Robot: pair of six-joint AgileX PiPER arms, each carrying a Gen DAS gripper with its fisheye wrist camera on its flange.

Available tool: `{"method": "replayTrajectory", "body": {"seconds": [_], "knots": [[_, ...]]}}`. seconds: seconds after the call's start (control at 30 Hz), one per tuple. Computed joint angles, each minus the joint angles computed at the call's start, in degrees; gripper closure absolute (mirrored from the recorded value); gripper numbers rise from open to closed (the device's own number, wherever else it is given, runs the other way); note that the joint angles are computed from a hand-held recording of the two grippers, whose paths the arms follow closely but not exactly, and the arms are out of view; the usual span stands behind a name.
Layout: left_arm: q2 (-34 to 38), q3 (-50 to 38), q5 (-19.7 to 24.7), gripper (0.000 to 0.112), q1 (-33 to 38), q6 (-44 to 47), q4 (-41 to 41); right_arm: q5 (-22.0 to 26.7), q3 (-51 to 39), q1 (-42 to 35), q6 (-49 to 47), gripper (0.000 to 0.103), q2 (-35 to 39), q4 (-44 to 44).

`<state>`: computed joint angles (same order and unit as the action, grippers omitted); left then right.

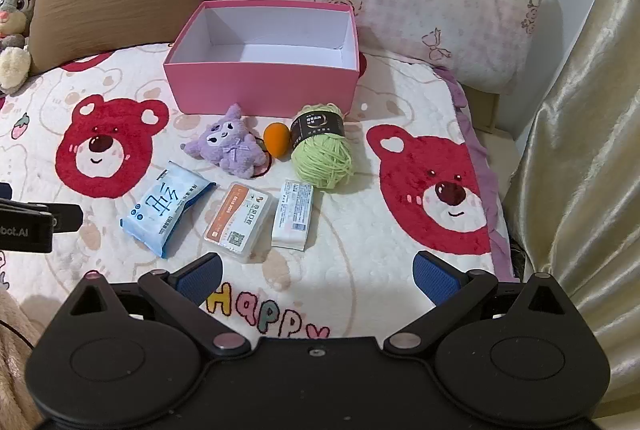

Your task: Organize objects

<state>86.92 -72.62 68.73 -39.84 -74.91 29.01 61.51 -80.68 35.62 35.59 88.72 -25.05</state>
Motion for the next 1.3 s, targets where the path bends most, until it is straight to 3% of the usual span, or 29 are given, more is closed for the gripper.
{"method": "replayTrajectory", "body": {"seconds": [1.3], "knots": [[1.1,0.0,-0.3,0.009,0.2,1.6,-1.6,1.0,1.0,0.6,2.1,0.000,0.1,-1.3]]}}
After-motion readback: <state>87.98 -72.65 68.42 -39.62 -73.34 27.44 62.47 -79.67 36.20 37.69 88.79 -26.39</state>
